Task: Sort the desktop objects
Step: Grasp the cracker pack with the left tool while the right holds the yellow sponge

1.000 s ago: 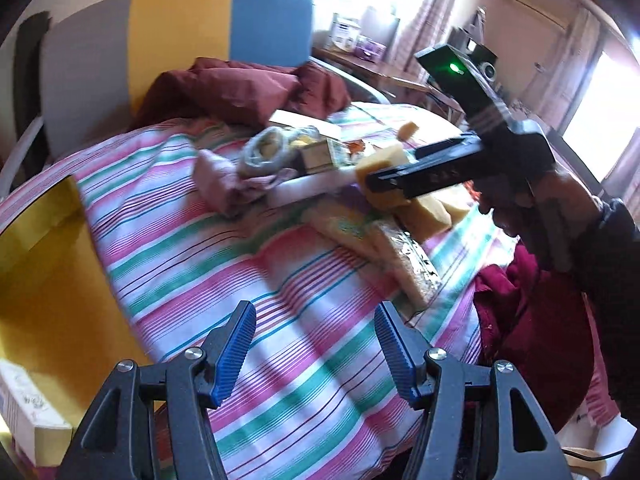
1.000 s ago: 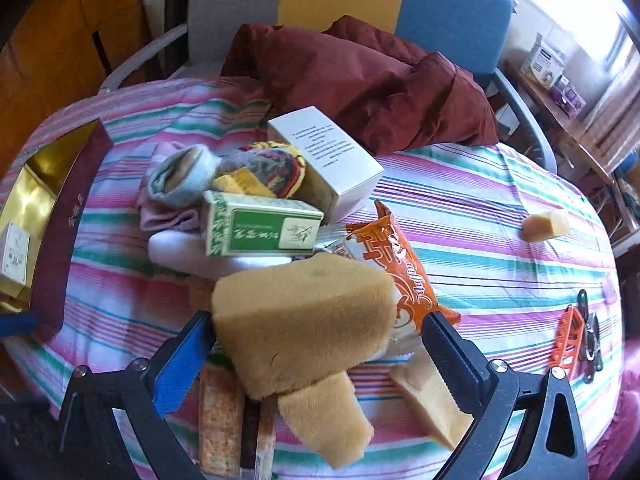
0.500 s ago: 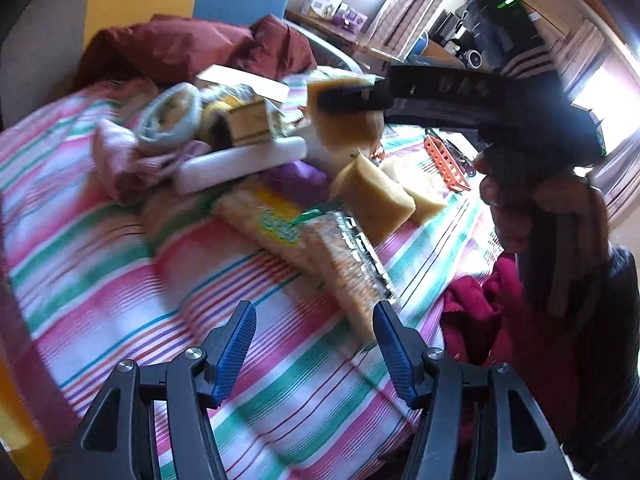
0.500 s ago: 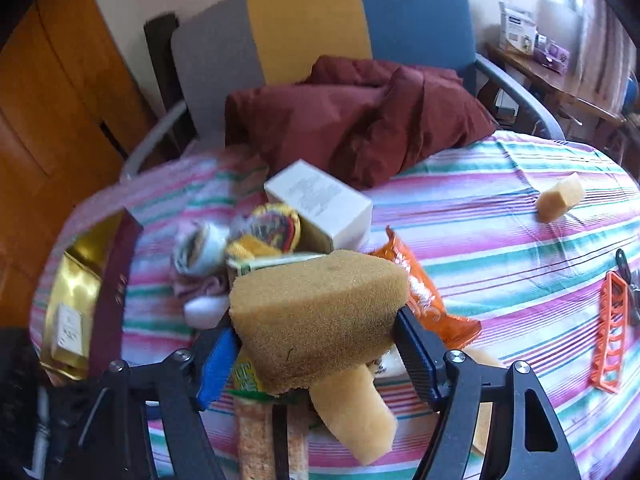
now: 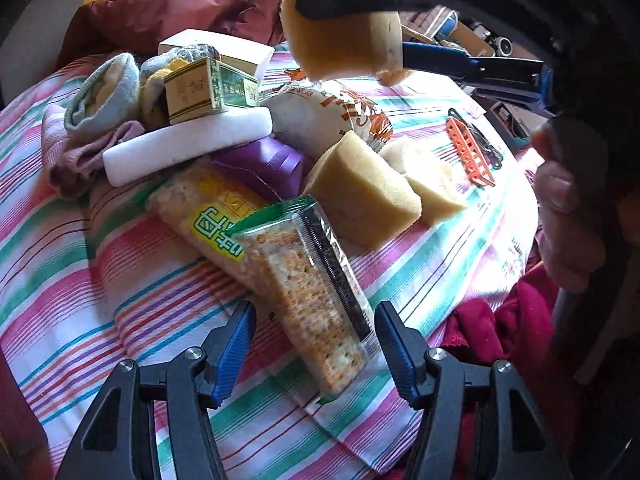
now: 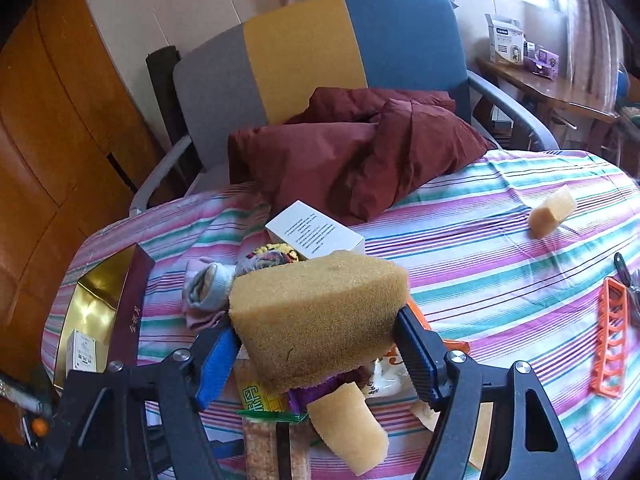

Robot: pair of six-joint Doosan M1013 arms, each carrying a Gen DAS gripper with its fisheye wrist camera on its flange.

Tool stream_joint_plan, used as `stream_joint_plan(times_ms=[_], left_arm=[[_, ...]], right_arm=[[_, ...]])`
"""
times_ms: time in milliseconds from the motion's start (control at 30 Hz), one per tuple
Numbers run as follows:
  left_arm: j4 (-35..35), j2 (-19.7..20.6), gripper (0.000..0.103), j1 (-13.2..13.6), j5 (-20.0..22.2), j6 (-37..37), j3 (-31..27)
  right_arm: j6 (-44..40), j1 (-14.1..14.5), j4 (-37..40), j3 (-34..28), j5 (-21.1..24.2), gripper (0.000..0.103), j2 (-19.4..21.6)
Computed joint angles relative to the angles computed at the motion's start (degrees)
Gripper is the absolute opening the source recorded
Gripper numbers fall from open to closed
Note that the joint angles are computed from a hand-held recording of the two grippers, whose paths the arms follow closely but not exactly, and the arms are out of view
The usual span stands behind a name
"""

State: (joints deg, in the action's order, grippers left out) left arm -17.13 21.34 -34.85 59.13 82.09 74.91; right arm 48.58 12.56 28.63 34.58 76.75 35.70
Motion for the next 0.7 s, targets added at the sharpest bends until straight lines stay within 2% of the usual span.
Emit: stream_joint_plan(times_ms=[367, 500, 633, 700], left_arm=[[11.1, 2.6, 0.063, -3.3, 2.8, -9.6, -3.6], [12.1, 2.3, 0.062, -3.6, 1.7, -8.0, -3.0], [10.5, 1.2, 0.051, -3.1, 0.7, -2.8, -1.3], [8.7, 0.2, 0.05, -2.4, -0.1, -0.9, 0.1]], right_arm=[[1.2, -0.6, 1.8, -1.2, 0.6, 0.075, 0.4], [0.9, -0.6, 1.3, -1.5, 1.0, 0.075, 0.6], [0.4, -0.5, 0.6, -1.9, 1.6, 0.075, 0.9], [-0.2, -0.2, -0.3, -2.0, 1.9, 0.075, 1.0]])
